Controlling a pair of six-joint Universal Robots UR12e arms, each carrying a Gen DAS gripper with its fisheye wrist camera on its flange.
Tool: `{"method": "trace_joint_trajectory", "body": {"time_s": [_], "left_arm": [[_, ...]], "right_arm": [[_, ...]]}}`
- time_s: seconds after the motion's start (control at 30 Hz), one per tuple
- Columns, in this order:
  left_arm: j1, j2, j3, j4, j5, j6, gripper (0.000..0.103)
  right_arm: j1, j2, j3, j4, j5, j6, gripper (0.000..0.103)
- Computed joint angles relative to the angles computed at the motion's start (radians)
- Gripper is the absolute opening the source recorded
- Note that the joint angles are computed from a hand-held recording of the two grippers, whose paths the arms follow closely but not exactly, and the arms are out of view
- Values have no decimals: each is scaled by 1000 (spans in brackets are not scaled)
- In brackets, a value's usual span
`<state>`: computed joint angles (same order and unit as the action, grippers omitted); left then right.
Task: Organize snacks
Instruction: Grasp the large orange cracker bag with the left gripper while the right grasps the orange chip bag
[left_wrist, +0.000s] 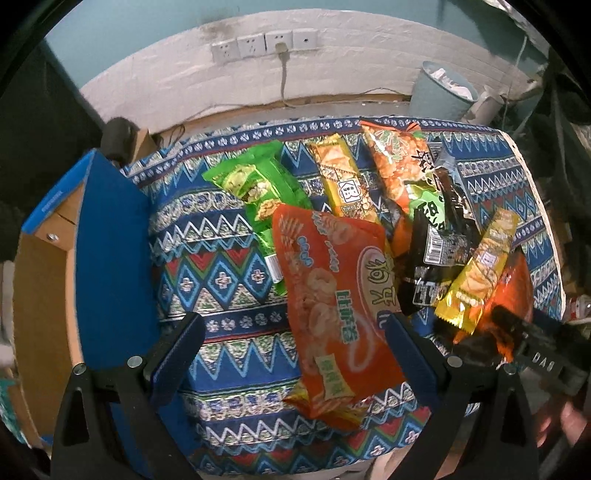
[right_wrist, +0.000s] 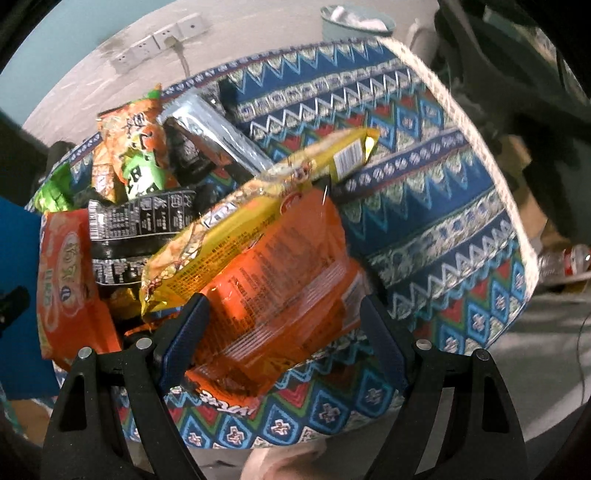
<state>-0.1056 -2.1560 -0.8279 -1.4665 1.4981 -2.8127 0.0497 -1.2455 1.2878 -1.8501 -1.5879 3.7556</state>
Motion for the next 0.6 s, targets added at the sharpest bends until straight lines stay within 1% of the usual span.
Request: {"method": "trace_joint_trajectory", "body": {"time_s": [0.1, 0.17, 0.27, 0.4, 0.47, 0.6], "left_arm": [[-8, -10, 9, -6, 7, -12, 99], [-15, -15, 13, -8, 14, -16, 99], [-25, -23, 18, -16, 27, -15, 99], [-39, -35, 24, -37, 57, -1, 99], [-43, -39, 23, -43, 71, 1, 99], [-44, -53, 38, -69, 67, 3, 99]], "right_arm": [[-3, 6, 1, 6, 10, 0, 82], [-3, 9, 0, 13, 1, -5, 82], [-11, 8, 12, 2, 18, -6, 82], [-18, 7, 21, -7, 21, -59, 82], [-15, 14, 11, 3, -12, -93, 82], [0, 27, -11, 43, -160, -123, 82]]}}
